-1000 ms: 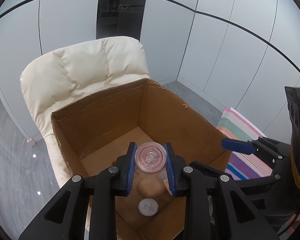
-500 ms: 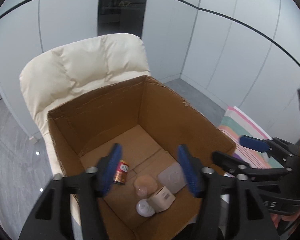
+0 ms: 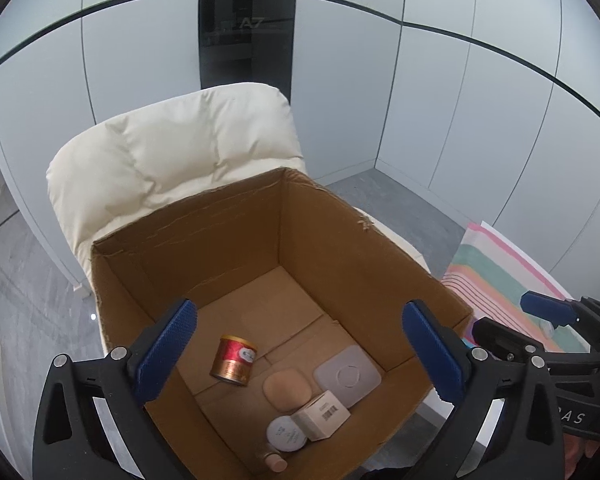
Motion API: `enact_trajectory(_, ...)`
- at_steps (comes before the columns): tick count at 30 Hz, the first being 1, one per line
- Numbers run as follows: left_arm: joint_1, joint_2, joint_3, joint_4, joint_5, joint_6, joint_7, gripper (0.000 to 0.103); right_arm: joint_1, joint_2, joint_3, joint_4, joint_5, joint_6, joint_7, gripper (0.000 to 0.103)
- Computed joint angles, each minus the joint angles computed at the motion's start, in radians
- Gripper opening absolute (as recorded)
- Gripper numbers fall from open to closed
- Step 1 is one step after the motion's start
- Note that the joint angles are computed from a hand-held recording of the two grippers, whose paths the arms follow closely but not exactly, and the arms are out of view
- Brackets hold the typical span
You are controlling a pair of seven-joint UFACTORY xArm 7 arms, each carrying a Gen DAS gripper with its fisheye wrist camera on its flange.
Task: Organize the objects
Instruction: 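Move both open grippers back toward the black item and clear lid on the blanket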
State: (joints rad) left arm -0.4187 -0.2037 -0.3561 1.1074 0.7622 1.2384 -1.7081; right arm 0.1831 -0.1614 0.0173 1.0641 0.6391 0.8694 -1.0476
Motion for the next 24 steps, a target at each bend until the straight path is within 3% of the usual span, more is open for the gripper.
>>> enact_trajectory(11,-0.032,0.115,0.024,0.102,0.035,-0.049,0.025,0.103,-0.057,0.039,-0.03,0.046,0.014,-0.003,0.008,0.078)
enact_trajectory(24,-0.147,0.319,0.107,0.314,0.064,-0.075,0.105,0.103,-0.158,0.102,-0.06,0.116,0.025,-0.014,0.01,0.085)
